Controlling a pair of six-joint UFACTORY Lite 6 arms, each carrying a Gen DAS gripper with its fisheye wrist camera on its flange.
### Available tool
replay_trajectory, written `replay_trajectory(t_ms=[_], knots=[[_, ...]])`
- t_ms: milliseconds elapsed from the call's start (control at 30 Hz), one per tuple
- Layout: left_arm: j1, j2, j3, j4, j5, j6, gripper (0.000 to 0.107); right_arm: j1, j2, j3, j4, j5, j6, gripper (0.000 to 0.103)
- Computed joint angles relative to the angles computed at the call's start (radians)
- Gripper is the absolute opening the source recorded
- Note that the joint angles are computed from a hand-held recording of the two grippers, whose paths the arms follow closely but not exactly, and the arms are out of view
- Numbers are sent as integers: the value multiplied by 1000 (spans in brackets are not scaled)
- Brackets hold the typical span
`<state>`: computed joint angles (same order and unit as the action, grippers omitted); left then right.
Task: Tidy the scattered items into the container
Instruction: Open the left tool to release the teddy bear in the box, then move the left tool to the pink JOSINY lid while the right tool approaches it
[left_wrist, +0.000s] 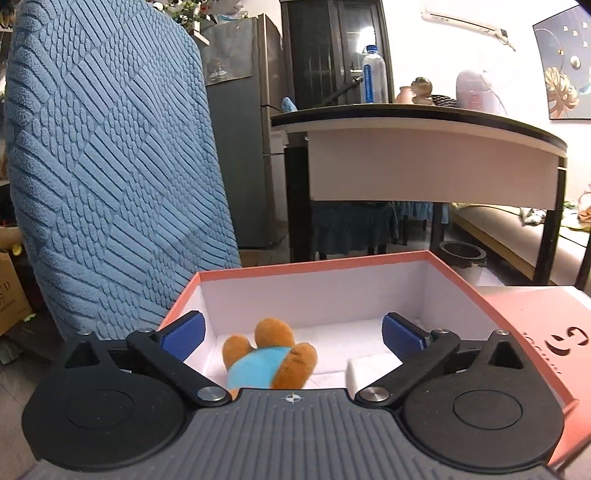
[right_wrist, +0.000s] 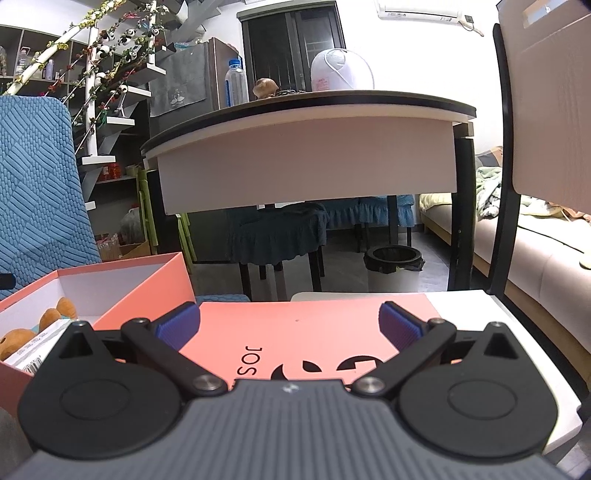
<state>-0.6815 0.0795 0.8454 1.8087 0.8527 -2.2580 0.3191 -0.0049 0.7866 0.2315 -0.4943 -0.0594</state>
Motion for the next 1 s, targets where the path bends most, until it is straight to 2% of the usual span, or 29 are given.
replay_trajectory(t_ms=[300, 567, 700, 900, 1000], knots=[[-142, -77, -73, -46, 23, -64, 103, -42, -74, -67, -66, 24, 36, 103], [-337, -36, -83, -98, 147, -77, 103, -125, -162, -153, -197, 48, 139, 103], [-427, -10, -90, -121, 177, -116, 103, -178, -205, -198, -291, 59, 215, 103], [-487, -9, -113, -101, 116, -188, 103, -244, -251, -250, -405, 74, 299, 103], [-477, 5, -106, -80, 49, -233, 103, -278, -260, -273, -464, 76, 339, 103]])
